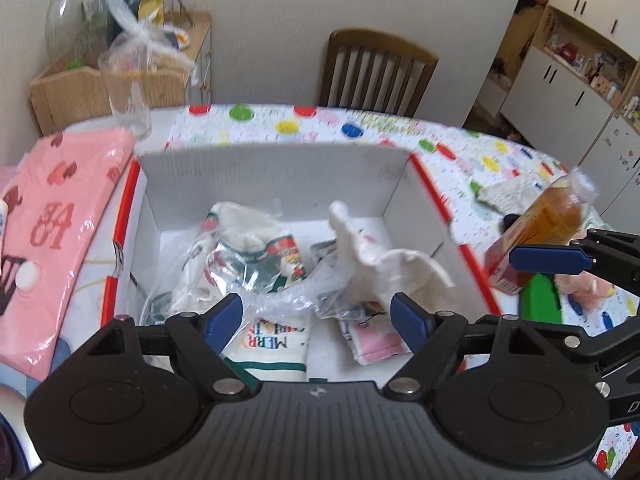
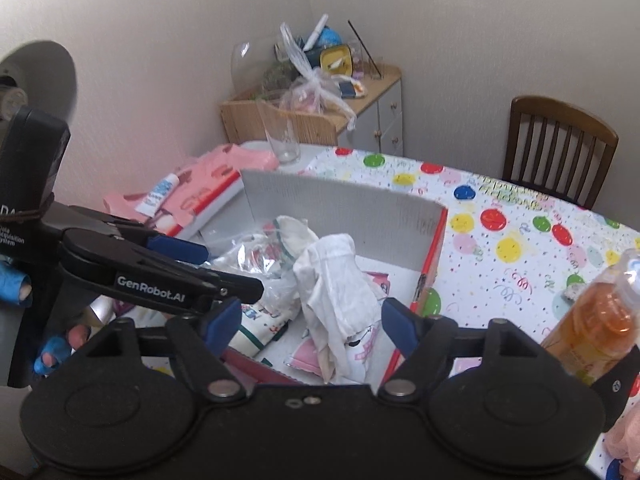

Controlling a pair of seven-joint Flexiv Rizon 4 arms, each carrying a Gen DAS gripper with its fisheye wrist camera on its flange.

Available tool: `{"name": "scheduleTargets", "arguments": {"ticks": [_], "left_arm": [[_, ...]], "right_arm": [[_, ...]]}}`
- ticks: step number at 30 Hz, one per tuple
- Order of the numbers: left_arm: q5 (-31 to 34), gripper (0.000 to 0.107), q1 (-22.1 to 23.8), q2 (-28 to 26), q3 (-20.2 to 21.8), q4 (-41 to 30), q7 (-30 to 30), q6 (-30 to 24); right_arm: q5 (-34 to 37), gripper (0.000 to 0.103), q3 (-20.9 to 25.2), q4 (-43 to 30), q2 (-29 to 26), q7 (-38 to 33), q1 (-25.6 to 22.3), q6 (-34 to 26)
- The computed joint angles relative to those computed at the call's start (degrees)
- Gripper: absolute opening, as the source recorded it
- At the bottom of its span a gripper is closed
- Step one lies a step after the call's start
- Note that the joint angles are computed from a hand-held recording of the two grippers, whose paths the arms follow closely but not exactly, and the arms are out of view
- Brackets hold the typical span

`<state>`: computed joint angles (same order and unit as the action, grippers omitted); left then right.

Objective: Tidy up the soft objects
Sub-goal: 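Open the left tool to drop the plastic bag while the right tool drops the white cloth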

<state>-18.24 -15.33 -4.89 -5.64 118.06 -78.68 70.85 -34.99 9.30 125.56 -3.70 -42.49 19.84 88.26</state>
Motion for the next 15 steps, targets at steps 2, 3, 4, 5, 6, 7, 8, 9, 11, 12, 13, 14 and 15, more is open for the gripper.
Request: {"name": "scheduleTargets", "arguments": {"ticks": [2,3,4,5,6,7,8,9,11,12,13,14,15], "left_arm": [[-0.8,0.081,-0.4,1.3,-0.3,0.9,0.8,1.3],[-1.2,0.081,-0.8,2.0,-0.4,1.3,1.0,2.2],[-1.5,0.081,-1.1,2.6,-0.5,1.7,1.1,2.8],[-2.0,0.081,-1.5,3.2,-0.6,2.1,1.4,3.5],[-2.7,0.081,-1.8,3.7,-0.7,2.5,1.9,4.3],[-2.9,0.081,-2.2,4.2,-0.7,2.7,1.6,4.8],[-3.7,0.081,-2.6,4.7,-0.8,3.1,1.9,5.2],[-4.9,0.081,-3.1,5.1,-0.9,3.5,2.6,5.8],[-5.3,0.081,-3.9,5.8,-1.0,4.0,2.5,6.8],[-5.0,0.082,-4.3,6.2,-1.0,4.1,2.3,7.3],[-4.3,0.085,-4.6,6.5,-1.1,4.2,1.7,7.6],[-3.7,0.087,-5.0,6.8,-1.2,4.3,1.1,8.1],[-3.7,0.087,-5.4,7.0,-1.3,4.4,0.8,8.6]], "right_arm": [[1.6,0.081,0.7,0.8,1.3,-1.1,-0.3,0.7],[1.2,0.082,0.7,1.4,2.1,-0.9,-0.5,1.2],[-0.1,0.084,0.7,1.9,2.9,0.1,-0.8,1.7],[-0.7,0.086,0.8,2.4,3.6,1.0,-1.3,2.2],[-0.8,0.086,1.2,2.8,4.3,1.5,-1.7,2.3],[0.0,0.086,1.6,3.1,5.0,1.4,-2.0,2.6],[0.0,0.087,1.9,3.7,5.7,1.9,-2.6,3.2],[-0.2,0.088,2.3,4.1,6.4,2.5,-3.3,3.8],[0.5,0.091,3.1,5.0,7.7,2.9,-4.5,4.8],[1.4,0.091,3.4,5.6,8.5,2.6,-4.9,5.3],[1.4,0.092,4.0,6.1,9.2,2.8,-5.8,5.9],[0.5,0.093,4.8,6.6,9.8,3.6,-7.3,6.5],[0.6,0.093,5.2,7.0,10.4,3.5,-8.0,7.0]]}}
